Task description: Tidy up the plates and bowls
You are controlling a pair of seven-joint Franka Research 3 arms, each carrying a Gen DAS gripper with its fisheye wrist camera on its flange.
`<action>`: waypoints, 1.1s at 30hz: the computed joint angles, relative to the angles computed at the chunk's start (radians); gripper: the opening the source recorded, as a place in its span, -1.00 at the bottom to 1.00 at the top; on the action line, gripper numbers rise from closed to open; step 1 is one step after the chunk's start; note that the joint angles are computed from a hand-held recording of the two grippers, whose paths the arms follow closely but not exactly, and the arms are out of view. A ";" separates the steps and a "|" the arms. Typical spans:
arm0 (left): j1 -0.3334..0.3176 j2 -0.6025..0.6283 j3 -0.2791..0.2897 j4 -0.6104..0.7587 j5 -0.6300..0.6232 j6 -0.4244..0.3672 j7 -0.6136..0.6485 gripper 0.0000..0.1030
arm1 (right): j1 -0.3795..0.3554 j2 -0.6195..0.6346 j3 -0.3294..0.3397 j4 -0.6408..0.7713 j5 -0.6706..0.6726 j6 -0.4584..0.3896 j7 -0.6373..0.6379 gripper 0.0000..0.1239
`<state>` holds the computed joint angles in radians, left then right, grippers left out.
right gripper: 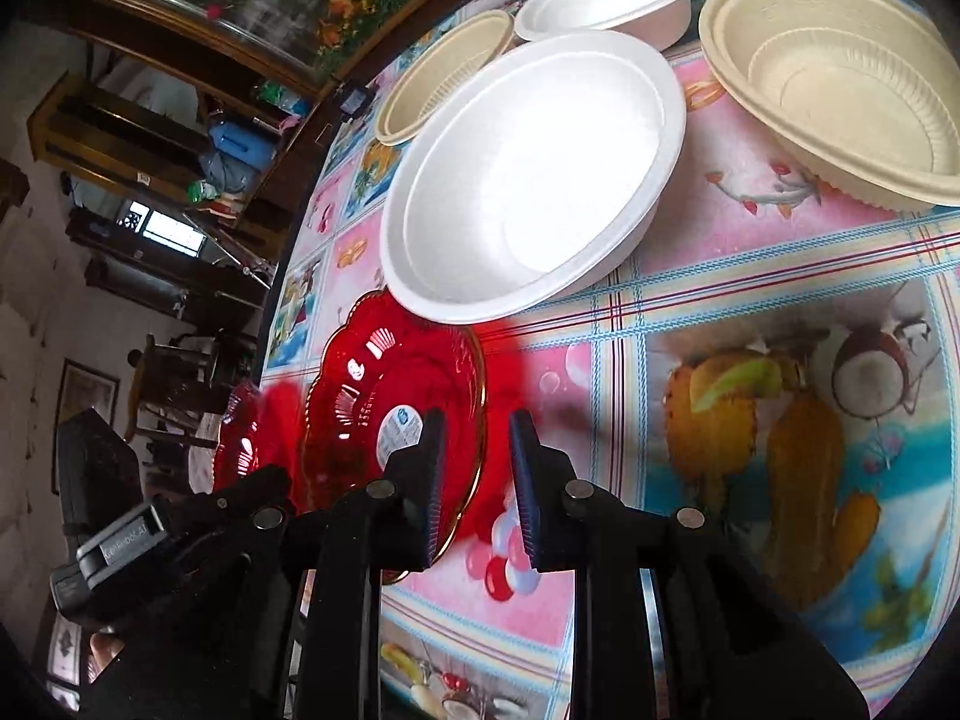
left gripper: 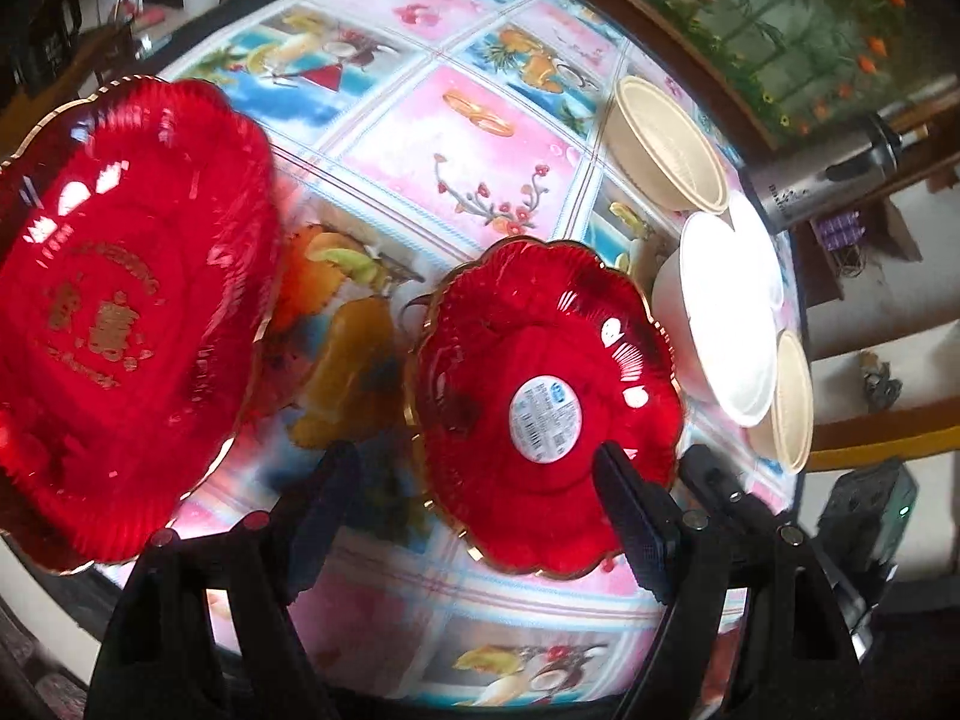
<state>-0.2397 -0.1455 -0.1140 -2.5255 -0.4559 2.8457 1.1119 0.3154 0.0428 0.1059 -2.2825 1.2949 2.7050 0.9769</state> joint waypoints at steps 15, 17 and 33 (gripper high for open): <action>0.056 0.114 -0.039 0.080 0.041 -0.009 0.030 -0.27 | -0.010 0.056 0.011 0.046 -0.058 -0.023 0.097 -0.40; 0.061 0.111 -0.044 0.072 0.032 0.005 0.040 -0.38 | -0.002 0.057 0.017 0.045 -0.067 0.018 0.113 -0.40; 0.084 0.116 -0.058 0.037 0.245 0.085 -0.122 -0.80 | 0.013 0.063 0.037 0.029 -0.207 0.126 0.218 -0.92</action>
